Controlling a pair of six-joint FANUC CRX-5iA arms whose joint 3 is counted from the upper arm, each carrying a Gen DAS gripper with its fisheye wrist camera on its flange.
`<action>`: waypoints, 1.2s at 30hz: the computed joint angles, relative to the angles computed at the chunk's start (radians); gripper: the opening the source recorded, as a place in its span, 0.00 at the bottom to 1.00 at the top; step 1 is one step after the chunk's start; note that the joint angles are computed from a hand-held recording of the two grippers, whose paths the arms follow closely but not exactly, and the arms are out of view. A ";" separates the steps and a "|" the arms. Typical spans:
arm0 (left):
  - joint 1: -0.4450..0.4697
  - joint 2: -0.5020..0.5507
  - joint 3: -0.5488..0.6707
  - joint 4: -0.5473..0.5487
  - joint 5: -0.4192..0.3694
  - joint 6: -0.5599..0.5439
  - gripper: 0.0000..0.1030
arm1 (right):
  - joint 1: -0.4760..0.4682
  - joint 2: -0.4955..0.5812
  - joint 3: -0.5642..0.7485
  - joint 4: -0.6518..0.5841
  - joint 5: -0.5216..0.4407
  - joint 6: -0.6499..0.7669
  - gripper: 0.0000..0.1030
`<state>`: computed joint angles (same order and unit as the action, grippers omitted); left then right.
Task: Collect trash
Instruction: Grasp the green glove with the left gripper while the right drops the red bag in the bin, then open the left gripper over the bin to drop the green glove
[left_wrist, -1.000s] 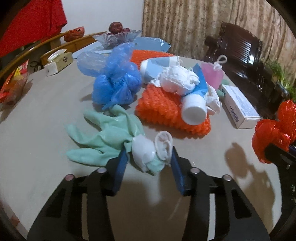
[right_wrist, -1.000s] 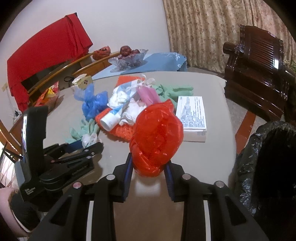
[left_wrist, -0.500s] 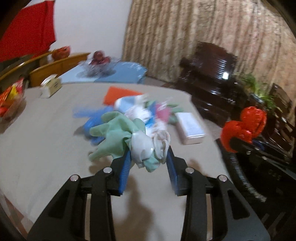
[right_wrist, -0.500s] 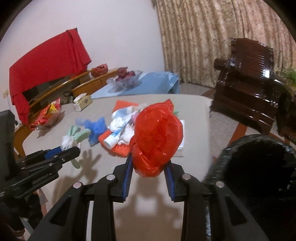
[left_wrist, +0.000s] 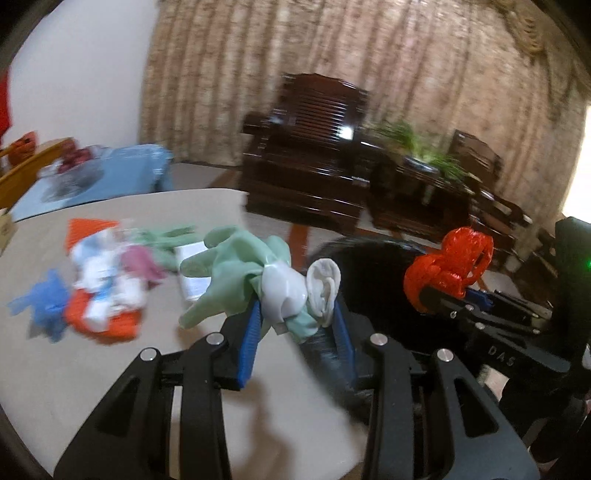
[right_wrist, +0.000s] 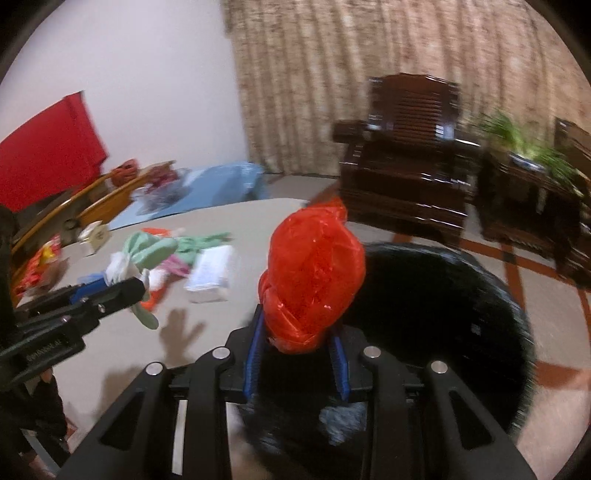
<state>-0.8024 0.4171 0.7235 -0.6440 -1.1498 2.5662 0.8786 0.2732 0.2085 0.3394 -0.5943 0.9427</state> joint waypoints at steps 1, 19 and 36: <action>0.006 0.021 0.022 0.020 0.014 -0.023 0.34 | -0.011 -0.010 -0.022 0.017 0.000 -0.026 0.31; 0.088 0.263 0.194 0.324 0.192 -0.267 0.65 | -0.074 -0.058 -0.165 0.171 -0.029 -0.239 0.68; -0.002 -0.017 -0.035 -0.138 -0.091 0.057 0.91 | -0.001 0.022 -0.065 0.344 0.009 -0.357 0.94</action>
<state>-0.8041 0.4001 0.6882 -0.7825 -1.2408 2.6230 0.8773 0.2949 0.1430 0.6835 -0.5849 0.5852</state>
